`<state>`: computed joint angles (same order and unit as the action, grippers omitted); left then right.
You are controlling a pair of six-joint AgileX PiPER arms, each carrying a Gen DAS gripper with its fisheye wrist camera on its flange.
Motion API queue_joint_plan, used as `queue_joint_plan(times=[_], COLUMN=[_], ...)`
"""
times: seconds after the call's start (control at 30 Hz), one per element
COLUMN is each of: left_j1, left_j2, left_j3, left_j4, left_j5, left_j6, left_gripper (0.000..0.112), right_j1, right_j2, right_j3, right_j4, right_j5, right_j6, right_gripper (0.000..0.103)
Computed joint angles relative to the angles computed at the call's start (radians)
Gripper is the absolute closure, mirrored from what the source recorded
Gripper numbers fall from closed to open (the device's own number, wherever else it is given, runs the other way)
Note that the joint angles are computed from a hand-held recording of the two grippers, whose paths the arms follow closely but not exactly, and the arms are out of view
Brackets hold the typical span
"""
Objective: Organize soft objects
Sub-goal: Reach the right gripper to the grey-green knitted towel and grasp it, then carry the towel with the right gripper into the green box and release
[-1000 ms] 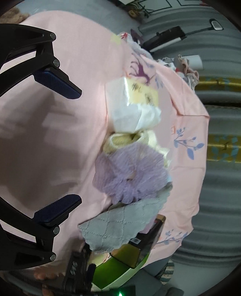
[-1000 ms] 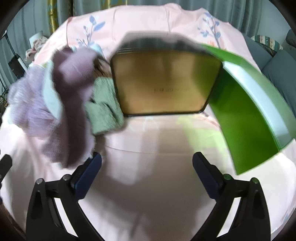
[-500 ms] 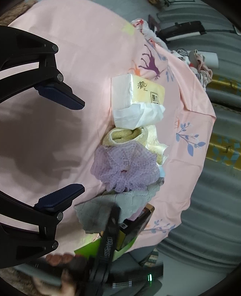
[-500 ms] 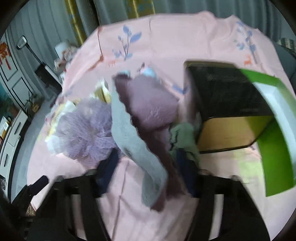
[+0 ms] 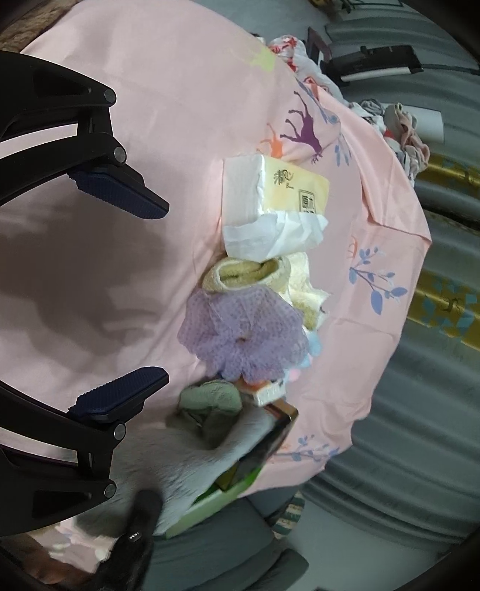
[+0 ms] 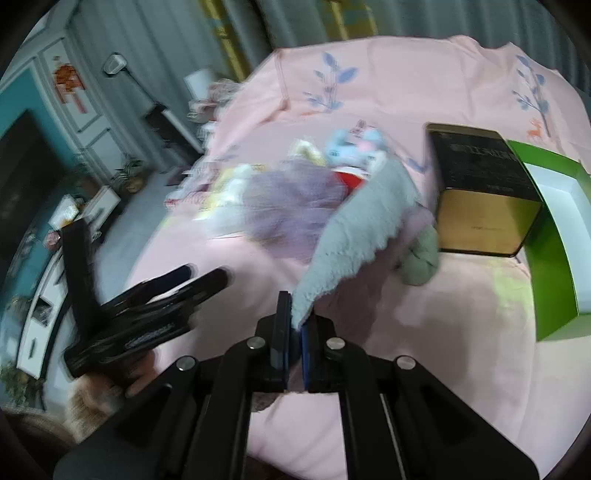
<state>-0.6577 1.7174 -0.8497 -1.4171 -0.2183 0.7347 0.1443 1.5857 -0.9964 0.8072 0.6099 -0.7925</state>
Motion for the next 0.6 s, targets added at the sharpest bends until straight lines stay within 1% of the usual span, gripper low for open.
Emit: queue_joint_plan(times=[0.03,0.1,0.17,0.23,0.33,0.37,0.43,0.53,0.6], left_j1=[0.005,0.014,0.02,0.022,0.036,0.04,0.054,0.075,0.088], left_j2=[-0.012,-0.043,-0.067,-0.083,-0.107,-0.117,-0.138,-0.161,-0.175], left_j3=[0.006,0.03,0.045,0.054,0.067,0.074,0.089,0.108,0.118], left_j4=[0.041,0.191,0.29,0.327,0.324,0.318,0.278,0.227,0.186], left_j5=[0.012,0.038,0.055,0.062,0.067,0.064,0.066,0.068,0.077], left_j6=[-0.036,-0.178,-0.274,-0.31,-0.316,-0.314,-0.28,-0.235,-0.197], left_gripper=[0.029,0.029,0.029,0.029,0.029,0.029,0.029,0.029,0.029], right_j1=[-0.001,-0.003,-0.007,-0.01,0.002,0.002,-0.003,-0.036,-0.031], right_j2=[-0.023,-0.075,-0.098,-0.106,-0.107,-0.1,-0.076,-0.052,-0.056], right_j3=[0.015,0.042,0.037,0.023,-0.002,-0.021,-0.052,-0.091,-0.092], right_j4=[0.024,0.082,0.14,0.2,0.235,0.239,0.248,0.271,0.264], right_j5=[0.02,0.076,0.127,0.175,0.18,0.176,0.173,0.223,0.213], right_j6=[-0.025,-0.075,-0.109,-0.144,-0.159,-0.14,-0.121,-0.093,-0.076], right_gripper=[0.099,0.099,0.099,0.099,0.099,0.099,0.099,0.099,0.099])
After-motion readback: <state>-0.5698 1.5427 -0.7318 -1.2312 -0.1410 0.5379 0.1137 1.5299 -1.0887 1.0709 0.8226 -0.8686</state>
